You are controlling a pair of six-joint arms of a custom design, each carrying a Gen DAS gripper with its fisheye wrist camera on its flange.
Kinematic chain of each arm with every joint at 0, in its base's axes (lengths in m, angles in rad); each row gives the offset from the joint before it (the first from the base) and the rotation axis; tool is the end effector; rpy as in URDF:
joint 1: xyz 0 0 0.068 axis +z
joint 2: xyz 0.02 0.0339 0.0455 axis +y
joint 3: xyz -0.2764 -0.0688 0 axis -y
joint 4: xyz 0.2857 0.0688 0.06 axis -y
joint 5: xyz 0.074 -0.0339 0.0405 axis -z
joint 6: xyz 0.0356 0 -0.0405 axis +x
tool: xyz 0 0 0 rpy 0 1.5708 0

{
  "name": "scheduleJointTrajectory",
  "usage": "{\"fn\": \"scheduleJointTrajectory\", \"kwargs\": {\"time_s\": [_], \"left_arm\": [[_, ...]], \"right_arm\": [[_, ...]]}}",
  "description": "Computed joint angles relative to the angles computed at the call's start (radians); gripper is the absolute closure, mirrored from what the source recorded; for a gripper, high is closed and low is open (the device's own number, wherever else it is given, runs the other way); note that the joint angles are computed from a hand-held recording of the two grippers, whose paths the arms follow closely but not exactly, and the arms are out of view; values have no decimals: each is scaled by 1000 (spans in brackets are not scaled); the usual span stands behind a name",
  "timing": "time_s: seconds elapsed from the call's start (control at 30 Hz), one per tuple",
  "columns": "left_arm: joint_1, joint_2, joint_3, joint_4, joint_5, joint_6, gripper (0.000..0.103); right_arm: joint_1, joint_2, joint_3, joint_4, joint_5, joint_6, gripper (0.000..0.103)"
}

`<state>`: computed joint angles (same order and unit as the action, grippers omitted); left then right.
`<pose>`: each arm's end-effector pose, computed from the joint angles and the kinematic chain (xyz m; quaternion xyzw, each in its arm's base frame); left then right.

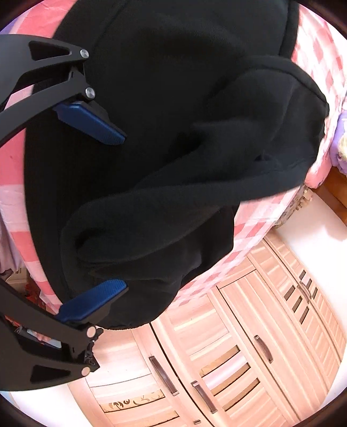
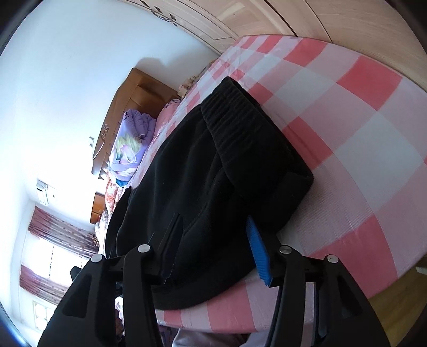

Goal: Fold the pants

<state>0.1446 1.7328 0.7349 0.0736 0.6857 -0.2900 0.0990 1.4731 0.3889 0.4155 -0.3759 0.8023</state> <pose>0.3308 0.0254 0.0977 -0.0883 0.8950 -0.3396 0.2752 0.2611 0.0391 0.0977 0.2281 0.8581 0.3379 0.3122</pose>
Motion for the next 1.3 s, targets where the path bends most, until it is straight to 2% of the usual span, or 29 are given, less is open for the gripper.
{"fn": "scheduleJointTrajectory", "kwargs": {"time_s": [0.07, 0.1, 0.13, 0.2, 0.27, 0.33, 0.47, 0.67, 0.77, 0.87, 1.0, 1.07, 1.1, 1.13, 1.2, 1.27, 1.3], "left_arm": [[-33, 7, 11, 4, -5, 12, 50], [-56, 21, 39, -25, -18, 28, 77], [-72, 15, 40, -27, -49, 26, 79], [-80, -48, -7, 27, -74, 22, 81], [-62, -136, -47, 45, -71, 12, 81], [-36, -211, -61, 19, -50, 23, 81], [-18, -303, -84, -67, -71, 78, 81], [-36, -178, -107, -73, -134, 110, 81], [-26, -146, -101, -62, -128, 118, 81], [-34, -183, -109, -83, -137, 141, 81], [-38, -162, -110, -92, -154, 153, 80], [-28, -131, -97, -103, -151, 143, 74], [-17, -133, -101, -99, -146, 140, 61], [-8, -141, -108, -94, -143, 138, 40], [16, -202, -149, -58, -161, 118, 14], [44, -264, -192, -11, -161, 89, 12], [56, -289, -209, -1, -161, 83, 12]], "right_arm": [[38, -13, 12, -18, 63, -31, 55], [54, -21, 7, -11, 92, -42, 70], [63, -34, -9, 8, 109, -41, 78], [62, -78, -51, 57, 102, -33, 83], [66, -151, -81, 53, 87, -40, 84], [76, -224, -102, 33, 81, -45, 84], [71, -193, -104, 20, 54, -55, 84], [19, -28, -139, 165, -23, -9, 84], [27, -115, -141, 114, 5, -27, 84], [38, -163, -133, 56, 37, -56, 84], [29, -48, -107, 42, 17, -64, 84], [36, -68, -102, -9, -1, -79, 83], [38, -103, -98, -58, -11, -84, 82], [36, -159, -96, -120, -23, -90, 82], [50, -249, -87, -227, 11, -99, 82], [99, -416, -109, -286, 103, -119, 82], [152, -527, -131, -306, 201, -125, 82]]}}
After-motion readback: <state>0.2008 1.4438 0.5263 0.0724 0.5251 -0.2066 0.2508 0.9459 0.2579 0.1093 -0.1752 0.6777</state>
